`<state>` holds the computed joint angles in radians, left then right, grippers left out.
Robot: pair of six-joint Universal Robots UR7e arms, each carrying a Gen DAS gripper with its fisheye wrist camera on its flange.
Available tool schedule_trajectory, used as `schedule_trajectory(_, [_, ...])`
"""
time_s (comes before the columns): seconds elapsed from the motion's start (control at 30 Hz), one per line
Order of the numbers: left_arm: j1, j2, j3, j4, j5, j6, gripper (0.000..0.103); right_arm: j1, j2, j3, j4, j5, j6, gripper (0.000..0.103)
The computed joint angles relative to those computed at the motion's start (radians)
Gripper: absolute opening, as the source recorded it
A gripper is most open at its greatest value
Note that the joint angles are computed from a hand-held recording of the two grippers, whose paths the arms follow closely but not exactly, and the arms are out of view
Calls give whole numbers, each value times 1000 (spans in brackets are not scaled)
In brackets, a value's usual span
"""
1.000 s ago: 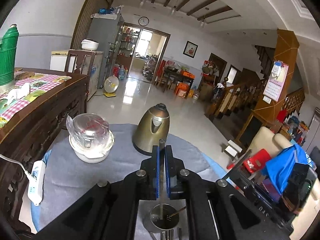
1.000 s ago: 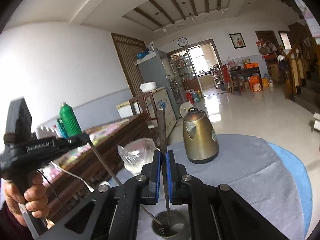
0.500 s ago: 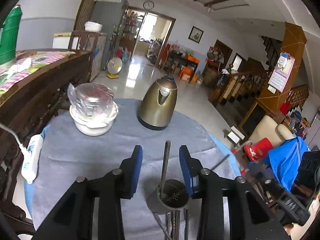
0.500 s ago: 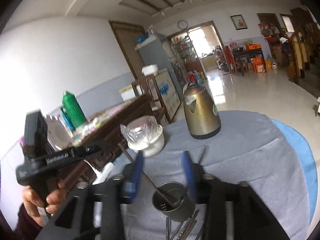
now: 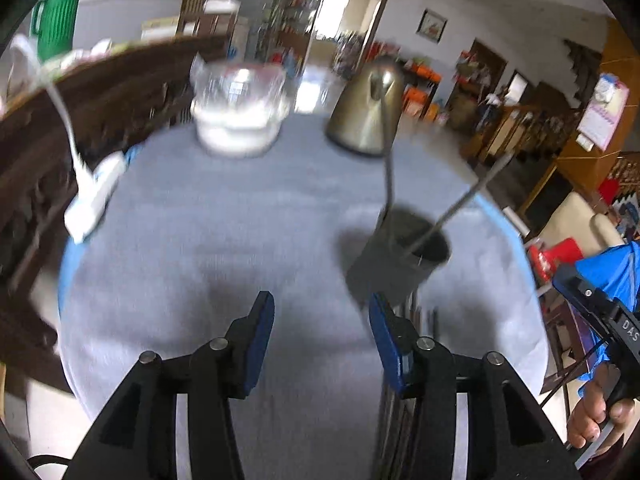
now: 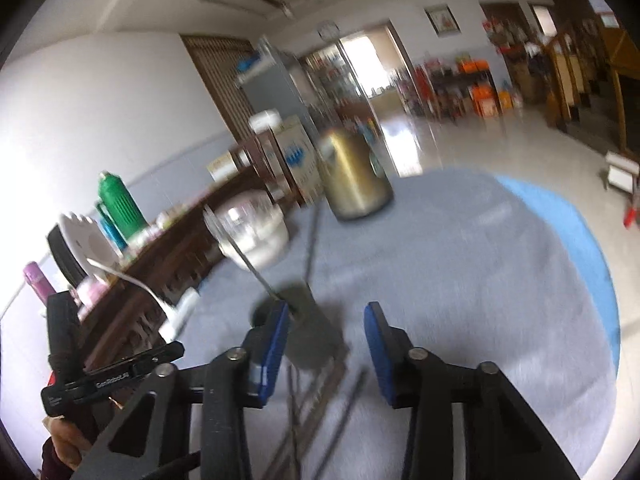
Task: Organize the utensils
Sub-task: 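Lower both chopsticks into the cup and open both tools, then move both tools back down to the remaining chopsticks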
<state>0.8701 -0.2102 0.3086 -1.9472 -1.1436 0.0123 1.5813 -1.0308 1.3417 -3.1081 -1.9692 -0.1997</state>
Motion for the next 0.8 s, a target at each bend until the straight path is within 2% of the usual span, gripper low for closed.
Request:
schedule_trajectory(0.1, [-2, -44, 115, -17, 25, -18, 50, -16, 3, 15, 57, -17, 33, 40])
schedule_trajectory(0.2, [-6, -48, 148, -18, 45, -22, 50, -23, 16, 5, 123, -50, 47, 40])
schedule_trajectory(0.33, [-20, -68, 215, -60, 83, 14, 52, -36, 17, 9, 175, -53, 82, 40])
schedule_trajectory(0.47, [-39, -68, 251, -102, 162, 73, 56, -42, 22, 1, 214, -52, 98, 40])
schedule_trajectory(0.57, [-47, -72, 282, -124, 188, 105, 56, -48, 23, -4, 244, -43, 118, 41])
schedule_trajectory(0.8, [-54, -50, 272, -105, 230, 126, 56, -51, 36, -25, 282, -41, 133, 41])
